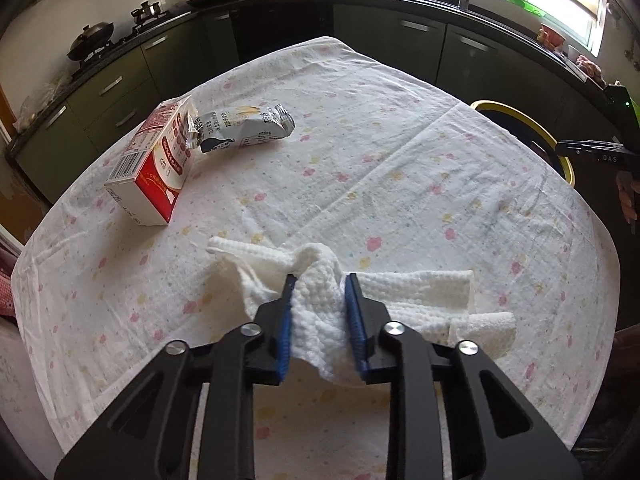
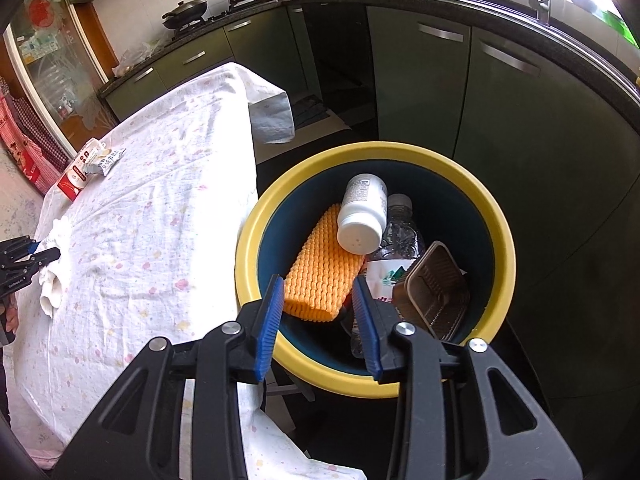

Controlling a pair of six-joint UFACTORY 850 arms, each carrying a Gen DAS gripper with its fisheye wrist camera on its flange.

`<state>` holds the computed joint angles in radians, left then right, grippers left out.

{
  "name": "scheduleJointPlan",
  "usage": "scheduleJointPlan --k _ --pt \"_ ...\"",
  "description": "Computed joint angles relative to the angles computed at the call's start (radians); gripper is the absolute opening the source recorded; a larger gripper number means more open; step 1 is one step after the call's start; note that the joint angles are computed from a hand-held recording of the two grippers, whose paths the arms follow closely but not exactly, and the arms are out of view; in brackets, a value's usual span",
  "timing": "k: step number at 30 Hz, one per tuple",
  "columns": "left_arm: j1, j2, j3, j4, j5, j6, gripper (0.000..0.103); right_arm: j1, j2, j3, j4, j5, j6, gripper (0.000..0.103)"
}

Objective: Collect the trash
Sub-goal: 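Grasp the white paper towel with the left gripper, then carry the paper towel over the bin and open the left gripper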

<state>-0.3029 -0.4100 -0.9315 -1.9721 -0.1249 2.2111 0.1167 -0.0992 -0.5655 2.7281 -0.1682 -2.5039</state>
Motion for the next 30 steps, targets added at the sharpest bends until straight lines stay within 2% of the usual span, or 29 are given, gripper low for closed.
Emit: scheduleJointPlan --k 6,14,17,20,25,30 --pt "-0.025 0.076 0.044 -0.037 -0.009 0.011 0.011 0.005 0.005 0.002 0.000 0.000 0.000 0.034" --pt "-0.133 0.188 0.054 0.127 -0.016 -0.151 0.011 -0.003 0.049 0.029 0.069 -0.015 -0.062 0.034" --pt "-0.179 0.187 0.006 0.313 -0.047 -0.344 0.011 -0.015 0.089 0.056 0.119 -0.020 -0.109 0.034" --pt "-0.222 0.156 -0.071 0.464 -0.096 -0.499 0.011 -0.031 0.145 0.097 0.168 -0.026 -0.149 0.034" --pt "-0.309 0.051 -0.242 0.676 -0.111 -0.697 0.012 -0.073 0.243 0.172 0.194 -0.028 -0.173 0.034" --pt "-0.381 -0.121 -0.469 0.959 -0.143 -0.987 0.012 -0.167 0.300 0.226 0.022 -0.044 -0.015 0.034"
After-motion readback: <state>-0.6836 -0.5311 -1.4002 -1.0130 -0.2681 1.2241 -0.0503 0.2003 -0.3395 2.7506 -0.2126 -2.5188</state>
